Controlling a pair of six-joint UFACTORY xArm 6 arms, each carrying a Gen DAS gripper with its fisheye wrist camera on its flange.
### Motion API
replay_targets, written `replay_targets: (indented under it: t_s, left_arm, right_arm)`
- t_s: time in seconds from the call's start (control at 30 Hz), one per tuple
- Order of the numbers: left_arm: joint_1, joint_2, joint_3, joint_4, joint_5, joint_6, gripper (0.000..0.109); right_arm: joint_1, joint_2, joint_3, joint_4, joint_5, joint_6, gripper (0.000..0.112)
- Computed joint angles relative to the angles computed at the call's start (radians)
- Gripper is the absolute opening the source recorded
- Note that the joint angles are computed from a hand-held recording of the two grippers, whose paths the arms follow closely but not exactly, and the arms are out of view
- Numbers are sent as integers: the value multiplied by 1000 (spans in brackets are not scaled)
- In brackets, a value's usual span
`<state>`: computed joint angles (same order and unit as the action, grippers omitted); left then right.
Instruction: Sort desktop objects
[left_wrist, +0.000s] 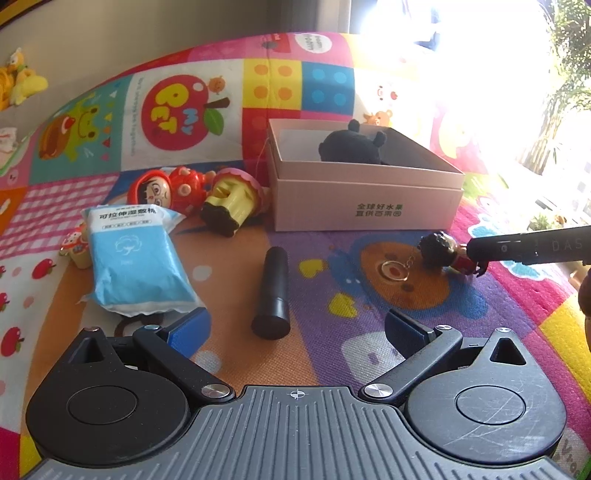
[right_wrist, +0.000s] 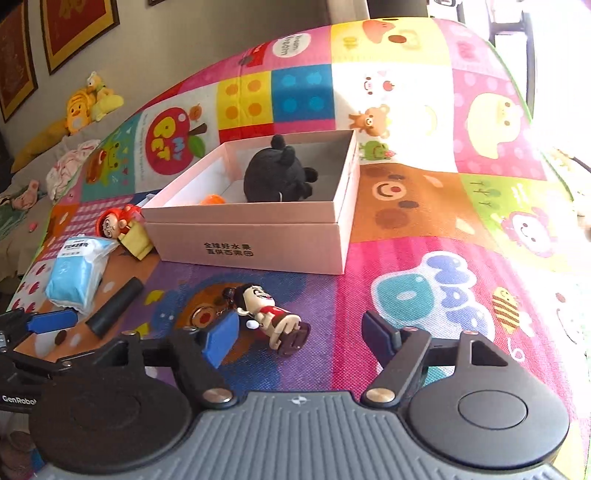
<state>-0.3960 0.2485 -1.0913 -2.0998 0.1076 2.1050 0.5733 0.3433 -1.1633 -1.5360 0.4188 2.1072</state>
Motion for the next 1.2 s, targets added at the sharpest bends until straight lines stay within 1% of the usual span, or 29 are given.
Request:
replay_targets:
  t_s: [0.07,0.1,0.13,0.2,0.27,0.3,0.37,0.47,0.53,0.6,0.67,0.73,0.8,0.87,0.93,1.0,1.1,1.17,1.2]
  left_arm:
    - [-4,0,3,45,6,-44,93]
    - [-7,-1,10,117,16,-116,83]
    - [-7,-3,19,191,34,-190,81]
    - [-5,-7,32,273,73,-270,82]
    - [-2,-18,48,315,125,-301,83]
    - [1,-24,56,332,158,-313,84]
    - [9,-34,67,354,221,-324,87]
    - [12,-47,73,353,273,-309,90]
    - [23,-62,82,355,328,-291,95]
    - [22,-65,78,335,324,-253,95]
    - [18,-54,66,349,300,-265,95]
    - [21,-39,53,402,289,-326,95]
    - [32,-28,48,453,310,-378,95]
    - [31,-18,44,480,324,-398,95]
    - [19,-4,35,499,319,-410,95]
    - [10,11,23,512,322,-420,96]
    - [-6,34,0,485,311,-394,96]
    - [-19,40,-9,468,280,-377,96]
    - [-25,38,-9,446,263,-342,97]
  right_arm:
    - [5,9,4,-8,15,5,84]
    - [8,14,3,-10,21,5,86]
    - [12,25,-1,-7,30,-1,87]
    - [11,31,-7,7,27,-22,88]
    - [9,28,-4,-25,24,15,93]
    - [8,26,0,-25,24,24,94]
    - [0,23,5,-36,11,53,94]
    - [-11,20,11,-51,-2,96,94]
    - [-13,20,13,-58,-3,115,94]
    - [-16,20,13,-66,-7,128,96]
    - [-14,21,13,-66,-3,132,98]
    - [-14,20,14,-70,-4,140,98]
    - [-21,15,19,-90,-12,172,98]
    - [-32,8,27,-131,-27,235,98]
    - [-44,1,35,-174,-42,307,98]
    - [-56,-7,42,-240,-61,399,98]
    - [-56,-8,44,-260,-62,429,98]
    - [-55,-7,43,-257,-61,427,99]
    - [-55,-7,43,-257,-61,427,99]
